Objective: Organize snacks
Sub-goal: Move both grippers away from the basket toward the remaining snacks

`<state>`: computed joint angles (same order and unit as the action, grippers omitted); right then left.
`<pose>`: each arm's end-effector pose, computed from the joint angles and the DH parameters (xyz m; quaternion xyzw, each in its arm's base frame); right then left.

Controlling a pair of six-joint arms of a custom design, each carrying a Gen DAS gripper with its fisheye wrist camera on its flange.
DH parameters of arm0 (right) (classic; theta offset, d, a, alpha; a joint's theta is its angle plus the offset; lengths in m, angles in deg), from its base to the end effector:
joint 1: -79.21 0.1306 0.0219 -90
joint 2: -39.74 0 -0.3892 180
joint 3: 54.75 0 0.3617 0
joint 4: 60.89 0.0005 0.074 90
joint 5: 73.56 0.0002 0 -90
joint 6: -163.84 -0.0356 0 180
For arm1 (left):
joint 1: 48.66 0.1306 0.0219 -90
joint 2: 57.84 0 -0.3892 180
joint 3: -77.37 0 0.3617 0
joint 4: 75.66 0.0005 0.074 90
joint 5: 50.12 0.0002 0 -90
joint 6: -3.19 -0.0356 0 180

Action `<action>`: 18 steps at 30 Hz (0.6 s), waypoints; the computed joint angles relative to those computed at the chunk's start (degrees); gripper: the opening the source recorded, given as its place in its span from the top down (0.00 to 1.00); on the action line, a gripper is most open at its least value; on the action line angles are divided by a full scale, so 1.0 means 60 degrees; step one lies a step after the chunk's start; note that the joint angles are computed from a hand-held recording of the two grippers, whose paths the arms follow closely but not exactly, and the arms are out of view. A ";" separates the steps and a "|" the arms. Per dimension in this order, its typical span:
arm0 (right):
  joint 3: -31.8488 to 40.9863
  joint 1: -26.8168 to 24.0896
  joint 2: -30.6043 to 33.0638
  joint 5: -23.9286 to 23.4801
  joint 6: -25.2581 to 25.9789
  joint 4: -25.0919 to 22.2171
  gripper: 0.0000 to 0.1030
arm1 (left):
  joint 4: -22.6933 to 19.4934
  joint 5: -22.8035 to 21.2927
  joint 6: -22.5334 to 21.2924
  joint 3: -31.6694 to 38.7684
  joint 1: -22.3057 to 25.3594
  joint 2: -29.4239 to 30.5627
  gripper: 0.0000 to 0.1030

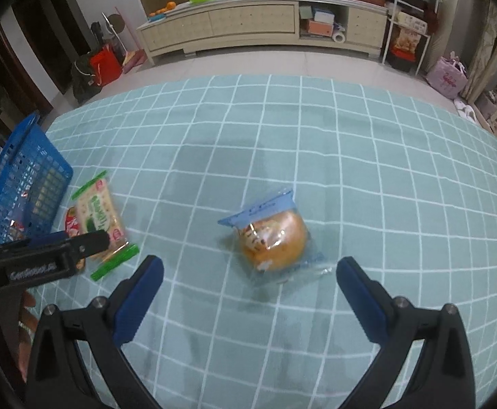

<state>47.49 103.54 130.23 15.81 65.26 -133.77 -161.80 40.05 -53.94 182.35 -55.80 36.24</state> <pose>0.3938 0.1779 0.4974 -0.1340 0.9591 0.0757 0.2376 0.4291 -0.0544 0.4812 -0.2206 0.9669 -0.0453 0.1202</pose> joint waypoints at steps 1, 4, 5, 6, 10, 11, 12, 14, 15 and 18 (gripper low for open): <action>-0.0090 -0.0037 -0.0025 -0.0028 -0.0011 0.0102 0.00 | 0.0030 -0.0031 0.0005 0.0024 0.0038 0.0077 0.22; -0.0231 -0.0147 -0.0011 -0.0216 -0.0040 0.0220 0.00 | 0.0190 -0.0184 0.0094 0.0106 0.0116 0.0312 0.22; -0.0257 -0.0172 0.0003 -0.0233 -0.0033 0.0230 0.00 | 0.0196 -0.0236 0.0160 0.0127 0.0149 0.0379 0.22; -0.0288 -0.0219 0.0008 -0.0255 -0.0006 0.0248 0.00 | 0.0187 -0.0212 0.0248 0.0137 0.0202 0.0487 0.22; -0.0367 -0.0378 0.0011 -0.0356 0.0079 0.0363 0.00 | 0.0232 -0.0227 0.0261 0.0143 0.0317 0.0699 0.22; -0.0368 -0.0411 0.0006 -0.0375 0.0109 0.0375 0.00 | 0.0169 -0.0286 0.0162 0.0207 0.0326 0.0759 0.22; -0.0374 -0.0437 -0.0006 -0.0376 0.0150 0.0398 0.00 | 0.0132 -0.0327 0.0122 0.0263 0.0318 0.0815 0.22; -0.0397 -0.0477 -0.0041 -0.0378 0.0289 0.0458 0.00 | 0.0046 -0.0281 -0.0024 0.0359 0.0348 0.0877 0.22; -0.0422 -0.0480 -0.0061 -0.0368 0.0331 0.0462 0.00 | 0.0008 -0.0287 -0.0079 0.0478 0.0313 0.1008 0.22; -0.0531 -0.0462 -0.0114 -0.0429 0.0338 0.0431 0.00 | -0.0103 -0.0369 -0.0417 0.0611 0.0252 0.1208 0.22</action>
